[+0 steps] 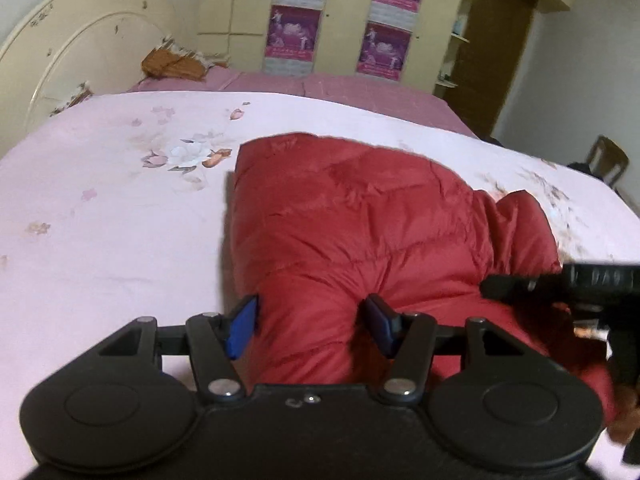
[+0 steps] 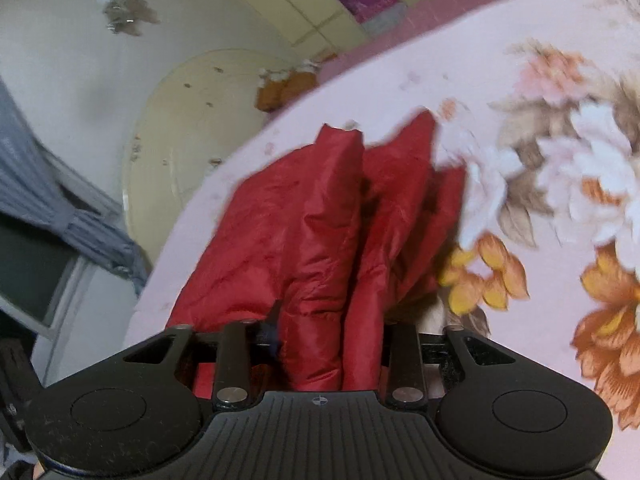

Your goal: Fold large clothes

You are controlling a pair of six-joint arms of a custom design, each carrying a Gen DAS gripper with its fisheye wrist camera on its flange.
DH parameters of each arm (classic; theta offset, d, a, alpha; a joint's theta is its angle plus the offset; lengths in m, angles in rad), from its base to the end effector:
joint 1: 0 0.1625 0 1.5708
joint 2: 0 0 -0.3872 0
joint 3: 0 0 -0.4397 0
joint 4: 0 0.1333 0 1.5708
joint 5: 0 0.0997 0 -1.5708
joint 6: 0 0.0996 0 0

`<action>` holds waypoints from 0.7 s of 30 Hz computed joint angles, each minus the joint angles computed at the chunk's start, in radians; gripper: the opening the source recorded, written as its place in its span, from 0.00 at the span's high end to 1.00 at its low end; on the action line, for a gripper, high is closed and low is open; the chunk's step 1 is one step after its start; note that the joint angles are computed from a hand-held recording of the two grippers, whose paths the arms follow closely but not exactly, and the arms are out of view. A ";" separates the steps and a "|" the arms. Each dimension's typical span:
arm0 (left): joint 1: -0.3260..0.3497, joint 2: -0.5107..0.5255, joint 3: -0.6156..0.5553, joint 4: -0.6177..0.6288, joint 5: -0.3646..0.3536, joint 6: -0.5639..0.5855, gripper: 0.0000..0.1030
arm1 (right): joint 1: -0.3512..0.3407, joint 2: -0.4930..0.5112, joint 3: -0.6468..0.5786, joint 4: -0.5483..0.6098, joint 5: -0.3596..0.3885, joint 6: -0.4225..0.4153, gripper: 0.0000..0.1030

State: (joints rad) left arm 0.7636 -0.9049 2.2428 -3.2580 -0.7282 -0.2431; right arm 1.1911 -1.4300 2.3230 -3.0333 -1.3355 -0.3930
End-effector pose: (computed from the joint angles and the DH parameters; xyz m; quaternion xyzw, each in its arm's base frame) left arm -0.1866 -0.4660 0.0110 0.1819 0.8829 -0.3391 0.2690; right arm -0.0274 -0.4911 0.1756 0.0393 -0.9529 0.3009 0.0008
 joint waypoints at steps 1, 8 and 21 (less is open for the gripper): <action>-0.005 0.004 -0.001 0.003 0.002 0.007 0.44 | -0.001 -0.001 -0.003 0.009 -0.013 0.000 0.48; -0.007 -0.026 -0.010 0.067 0.007 -0.006 0.43 | 0.055 -0.059 0.041 -0.125 -0.146 -0.034 0.48; 0.012 0.013 -0.101 -0.025 0.020 0.160 0.41 | 0.209 0.072 0.006 -0.420 -0.323 -0.153 0.71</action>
